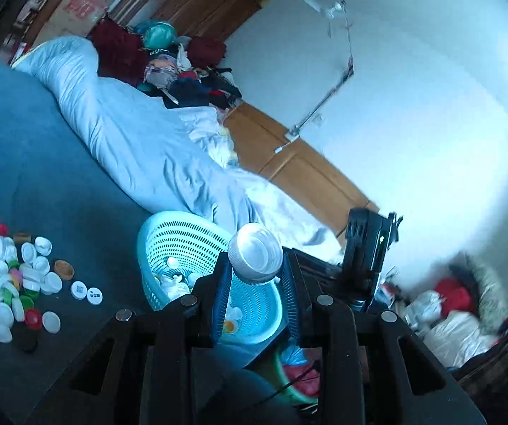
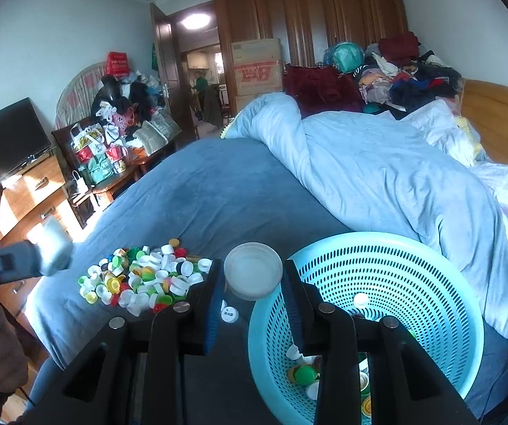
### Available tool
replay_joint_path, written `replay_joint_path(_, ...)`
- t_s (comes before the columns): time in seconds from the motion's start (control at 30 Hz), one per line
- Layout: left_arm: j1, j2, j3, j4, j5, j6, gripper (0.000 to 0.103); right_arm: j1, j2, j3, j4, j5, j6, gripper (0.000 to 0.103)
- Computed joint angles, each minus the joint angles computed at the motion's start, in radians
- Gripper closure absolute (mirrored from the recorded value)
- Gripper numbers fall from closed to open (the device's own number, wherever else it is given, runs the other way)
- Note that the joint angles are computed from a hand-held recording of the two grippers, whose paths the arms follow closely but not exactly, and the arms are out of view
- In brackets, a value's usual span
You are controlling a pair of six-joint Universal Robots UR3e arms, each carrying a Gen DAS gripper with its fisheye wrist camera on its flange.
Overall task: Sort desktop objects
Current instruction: 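Drop the white cap into the basket with the left tool while the right tool holds its cap, then grasp another white cap with the left tool while the right tool holds its cap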
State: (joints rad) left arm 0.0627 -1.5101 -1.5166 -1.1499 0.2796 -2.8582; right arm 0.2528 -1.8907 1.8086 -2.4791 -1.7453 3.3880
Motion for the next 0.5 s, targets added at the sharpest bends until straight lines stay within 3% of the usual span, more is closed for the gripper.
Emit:
replay_joint_path(0.07,0.029,0.002,-0.010,-0.015,0.026,0.005,0.078,-0.007,-0.002,0.009,-0.005,0.012,-0.001,0.068)
replay_joint_path(0.1,0.022,0.000,-0.018,0.059,0.112,-0.052,0.078,-0.009,-0.003,0.016,-0.009,0.017,0.000,0.068)
replay_joint_path(0.13,-0.004,-0.005,-0.015,0.128,0.275,-0.108,0.076,-0.010,-0.004,0.023,-0.011,0.020,0.000,0.068)
replay_joint_path(0.2,-0.005,-0.030,-0.016,0.124,0.398,-0.129,0.072,-0.010,-0.001,0.034,-0.013,0.027,0.002,0.068)
replay_joint_path(0.4,0.085,0.003,-0.071,0.066,0.365,-0.094,0.059,0.005,0.032,0.029,-0.031,0.041,0.001,0.068)
replay_joint_path(0.5,0.076,0.025,-0.114,0.154,0.447,-0.098,0.059,0.008,0.045,0.029,-0.046,0.050,0.003,0.068)
